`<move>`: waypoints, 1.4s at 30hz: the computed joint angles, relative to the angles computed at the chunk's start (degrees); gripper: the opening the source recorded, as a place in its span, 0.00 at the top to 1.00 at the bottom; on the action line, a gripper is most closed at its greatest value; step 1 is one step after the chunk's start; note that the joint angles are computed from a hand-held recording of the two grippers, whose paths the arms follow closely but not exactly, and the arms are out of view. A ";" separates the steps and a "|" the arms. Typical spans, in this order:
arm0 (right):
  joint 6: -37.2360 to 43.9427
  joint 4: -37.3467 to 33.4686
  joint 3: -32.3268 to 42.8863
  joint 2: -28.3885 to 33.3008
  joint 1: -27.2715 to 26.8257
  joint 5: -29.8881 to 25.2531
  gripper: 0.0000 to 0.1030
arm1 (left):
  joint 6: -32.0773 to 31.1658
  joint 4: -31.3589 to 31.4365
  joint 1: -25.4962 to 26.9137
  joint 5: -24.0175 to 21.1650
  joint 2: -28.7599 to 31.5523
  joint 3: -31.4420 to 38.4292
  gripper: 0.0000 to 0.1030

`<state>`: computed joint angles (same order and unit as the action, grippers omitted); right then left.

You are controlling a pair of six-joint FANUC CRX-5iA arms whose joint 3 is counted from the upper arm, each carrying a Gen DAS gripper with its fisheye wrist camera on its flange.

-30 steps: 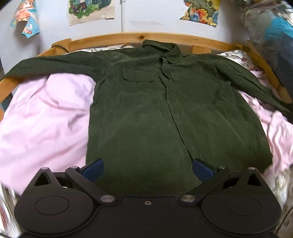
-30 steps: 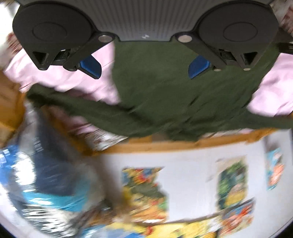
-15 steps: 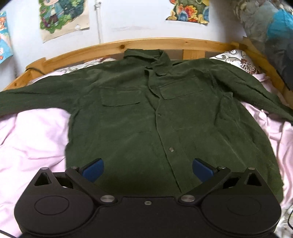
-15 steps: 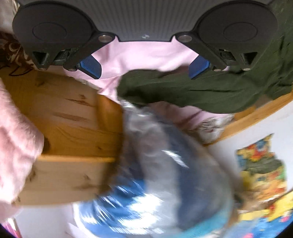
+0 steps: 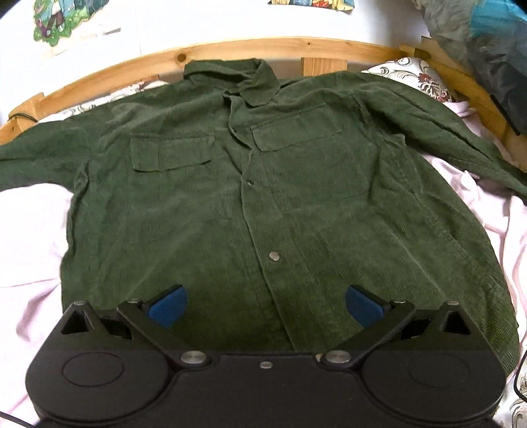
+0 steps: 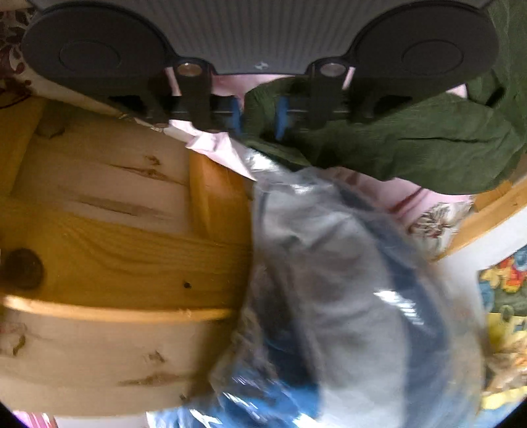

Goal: Fold large clothes
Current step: 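Reach the right gripper to the sleeve cuff nearest it and grasp it, then fold the sleeve over the front with the right gripper while the left pins it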

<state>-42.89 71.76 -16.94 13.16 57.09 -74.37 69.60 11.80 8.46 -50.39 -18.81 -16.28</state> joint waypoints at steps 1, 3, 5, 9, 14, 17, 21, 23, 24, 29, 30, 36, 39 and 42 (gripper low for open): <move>0.16 0.95 -0.36 0.06 0.31 0.14 0.89 | -0.06 -0.08 0.10 -0.06 -0.35 0.02 0.01; 1.14 2.15 -0.27 0.33 0.81 0.32 0.91 | -0.59 0.16 0.53 -0.01 -1.15 -0.16 0.01; 2.55 2.82 0.40 0.63 1.89 -0.01 0.91 | -1.02 0.13 0.97 0.07 -2.14 -0.44 0.01; 3.03 6.66 0.22 0.60 3.56 0.91 1.00 | -2.71 0.60 1.81 0.46 -3.77 -1.07 0.01; 10.64 16.65 2.96 2.60 4.67 4.32 1.00 | -5.24 2.70 3.03 1.21 -4.33 -1.63 0.01; 13.71 18.41 5.80 4.08 4.95 5.64 0.99 | -6.07 4.67 4.23 1.81 -4.38 -2.26 0.01; 13.95 9.65 9.92 6.96 6.05 -1.54 0.55 | -8.11 7.46 6.06 1.95 -5.08 -3.69 0.01; 12.33 5.64 10.70 7.50 6.00 -4.96 0.54 | -9.63 8.53 6.90 1.97 -5.77 -4.63 0.01; 12.13 4.12 11.12 7.89 5.71 -6.91 0.54 | -10.19 8.92 7.22 1.96 -6.06 -5.01 0.01; 12.76 0.51 10.61 8.15 2.26 -9.30 0.40 | -8.61 7.51 7.08 1.46 -6.28 -4.82 0.01; 12.53 0.45 10.87 8.42 1.60 -9.25 0.40 | -8.29 7.54 7.02 1.40 -6.37 -4.88 0.01; 8.00 -5.52 11.86 8.09 0.95 -6.69 0.87 | -7.84 7.57 6.44 1.29 -6.75 -5.19 0.01; 6.95 -1.86 10.42 8.35 2.58 -7.95 0.91 | -8.63 7.95 6.53 1.21 -6.89 -5.41 0.01; 9.21 0.03 11.08 9.10 4.65 -9.38 0.91 | -9.43 8.69 6.89 1.60 -7.29 -5.92 0.01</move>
